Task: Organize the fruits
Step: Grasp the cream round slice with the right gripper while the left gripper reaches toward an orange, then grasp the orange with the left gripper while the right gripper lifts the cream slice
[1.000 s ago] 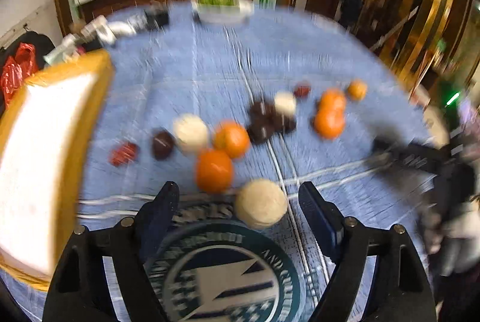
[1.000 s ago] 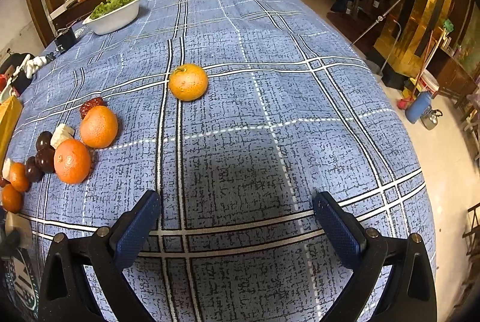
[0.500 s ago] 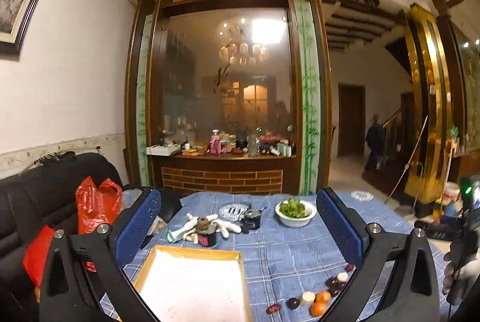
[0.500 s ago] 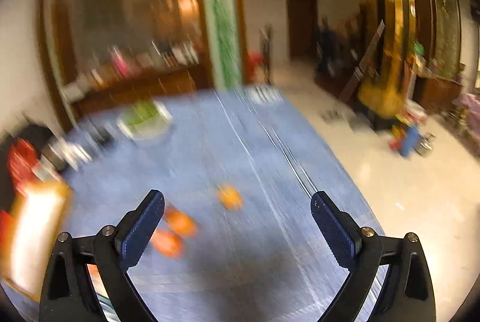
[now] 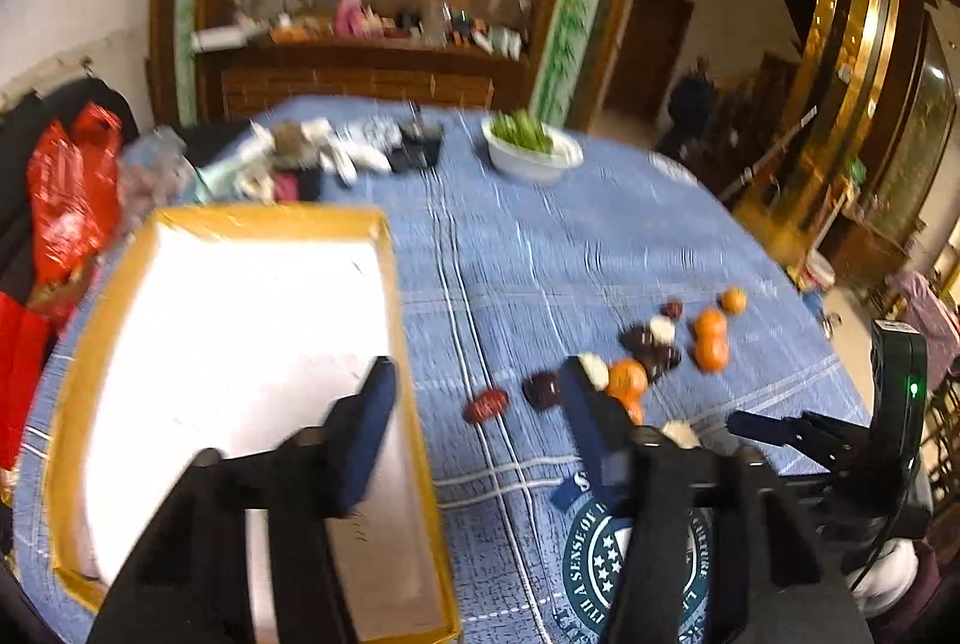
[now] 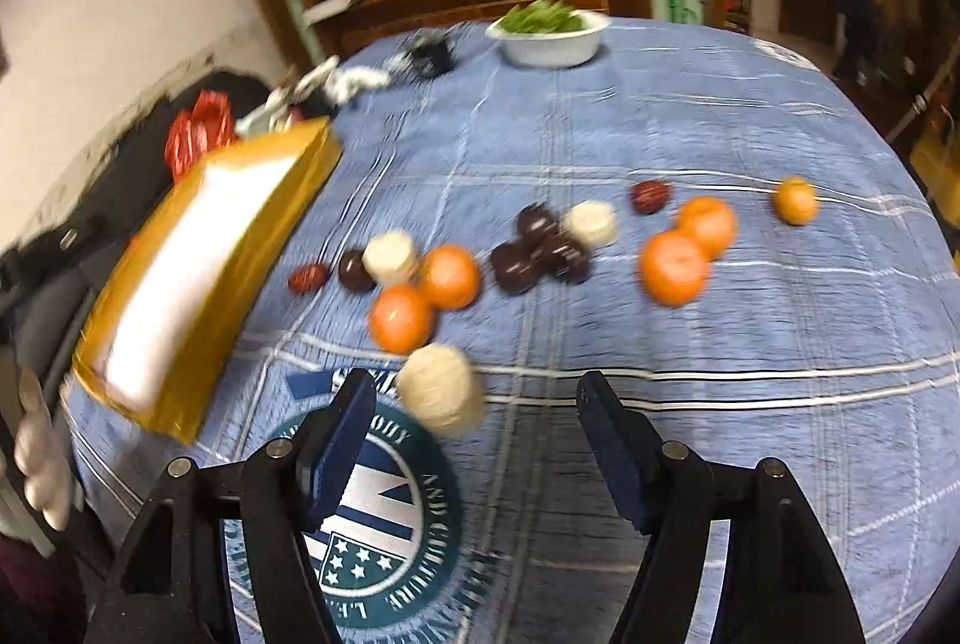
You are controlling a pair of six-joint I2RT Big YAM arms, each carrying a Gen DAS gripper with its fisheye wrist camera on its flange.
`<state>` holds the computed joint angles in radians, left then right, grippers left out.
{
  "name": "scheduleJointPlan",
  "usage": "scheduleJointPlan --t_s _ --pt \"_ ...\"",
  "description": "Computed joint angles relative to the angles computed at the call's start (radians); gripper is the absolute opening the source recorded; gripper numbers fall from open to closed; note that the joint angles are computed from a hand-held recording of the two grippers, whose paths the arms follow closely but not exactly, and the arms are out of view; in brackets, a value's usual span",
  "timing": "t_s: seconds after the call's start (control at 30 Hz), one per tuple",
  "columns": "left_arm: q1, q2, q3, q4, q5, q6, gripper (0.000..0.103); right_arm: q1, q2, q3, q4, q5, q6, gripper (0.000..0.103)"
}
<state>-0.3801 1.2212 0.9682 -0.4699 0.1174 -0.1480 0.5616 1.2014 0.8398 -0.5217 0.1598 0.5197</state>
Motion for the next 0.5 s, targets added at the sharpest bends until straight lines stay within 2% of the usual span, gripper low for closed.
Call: scheduleJointPlan --t_s 0.1,0.17,0.3,0.5 --pt "-0.033 0.03 0.008 -0.01 0.006 0.035 0.05 0.017 0.061 0.014 0.016 0.005 -0.033 0.059" --pt "-0.066 0.045 0.01 -0.011 -0.002 0.063 0.05 0.01 0.082 0.02 0.015 -0.011 -0.046 0.037" --pt "-0.127 0.093 0.036 -0.029 -0.009 0.113 0.05 -0.008 0.05 -0.01 0.044 -0.03 -0.044 0.036" --pt "-0.192 0.188 0.087 -0.054 -0.016 0.122 0.05 -0.057 -0.038 -0.07 0.055 -0.047 -0.011 0.036"
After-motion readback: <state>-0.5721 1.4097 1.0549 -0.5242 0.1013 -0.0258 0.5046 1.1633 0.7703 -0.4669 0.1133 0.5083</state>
